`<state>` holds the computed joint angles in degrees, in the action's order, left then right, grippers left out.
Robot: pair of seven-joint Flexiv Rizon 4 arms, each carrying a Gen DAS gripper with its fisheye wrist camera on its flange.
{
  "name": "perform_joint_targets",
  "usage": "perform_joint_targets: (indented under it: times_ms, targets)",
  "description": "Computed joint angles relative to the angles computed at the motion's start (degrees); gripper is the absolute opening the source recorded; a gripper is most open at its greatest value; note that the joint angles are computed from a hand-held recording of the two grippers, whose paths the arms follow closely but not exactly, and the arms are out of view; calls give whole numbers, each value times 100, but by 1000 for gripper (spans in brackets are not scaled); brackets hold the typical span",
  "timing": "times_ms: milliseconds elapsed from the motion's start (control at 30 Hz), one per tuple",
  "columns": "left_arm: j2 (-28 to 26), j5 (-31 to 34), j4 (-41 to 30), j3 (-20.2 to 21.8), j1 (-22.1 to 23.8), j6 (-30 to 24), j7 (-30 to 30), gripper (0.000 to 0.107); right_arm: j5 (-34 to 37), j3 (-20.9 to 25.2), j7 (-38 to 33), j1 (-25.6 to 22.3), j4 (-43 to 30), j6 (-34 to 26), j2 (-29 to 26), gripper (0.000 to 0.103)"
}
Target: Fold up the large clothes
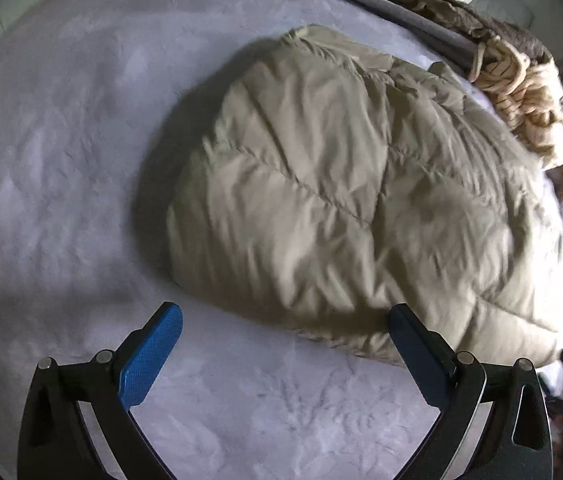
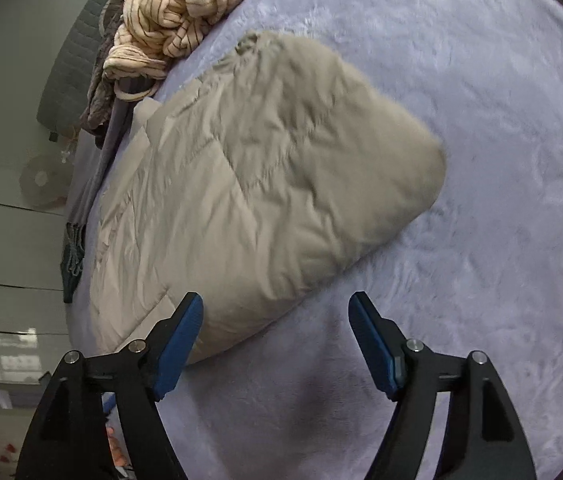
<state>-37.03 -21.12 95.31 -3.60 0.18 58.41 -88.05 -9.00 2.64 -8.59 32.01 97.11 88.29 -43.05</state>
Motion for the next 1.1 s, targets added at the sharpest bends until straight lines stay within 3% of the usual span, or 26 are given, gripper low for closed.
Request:
perform_joint_targets:
  times_ms: [133, 233, 500, 633, 667, 767, 967, 1067, 1100]
  targets:
    - [-19, -1106, 458, -793, 548, 454, 622, 103, 264, 291, 58, -184, -197, 506, -335, 86]
    - [-88, -1611, 594, -1013, 654, 608, 882, 103, 331, 698, -54, -467, -452, 653, -603, 86]
    - [-396, -3334, 642, -1734, 1040, 783, 1691, 103, 415, 1204, -248, -803, -963, 952, -1090, 88]
    - [-515, -4161, 551, -1869, 996, 903, 1989, 103, 517, 1155, -161, -753, -1267, 1322, -1353, 92]
    - [-536, -4238, 501, -1829, 945, 889, 2026, 103, 499, 1200, -146, -783, -1374, 1391, -1435, 103]
    - [-730, -4211, 114, -1665, 704, 858, 1924, 103, 437, 1261, -58, -816, -1733, 1618, -1693, 103]
    - [-981, -3816, -275, -1472, 481, 1028, 1444, 101, 46, 1744, -67, -1122, -2066, 1393, -1980, 103]
    - [-953, -3284, -287, -1258, 385, 1024, 1156, 83, 19, 1804, -80, -1166, -1987, 1518, -1997, 103]
    - [-948, -3190, -291, -1278, 399, 1055, 1149, 72, 13, 1817, -67, -1174, -1980, 1563, -2008, 103]
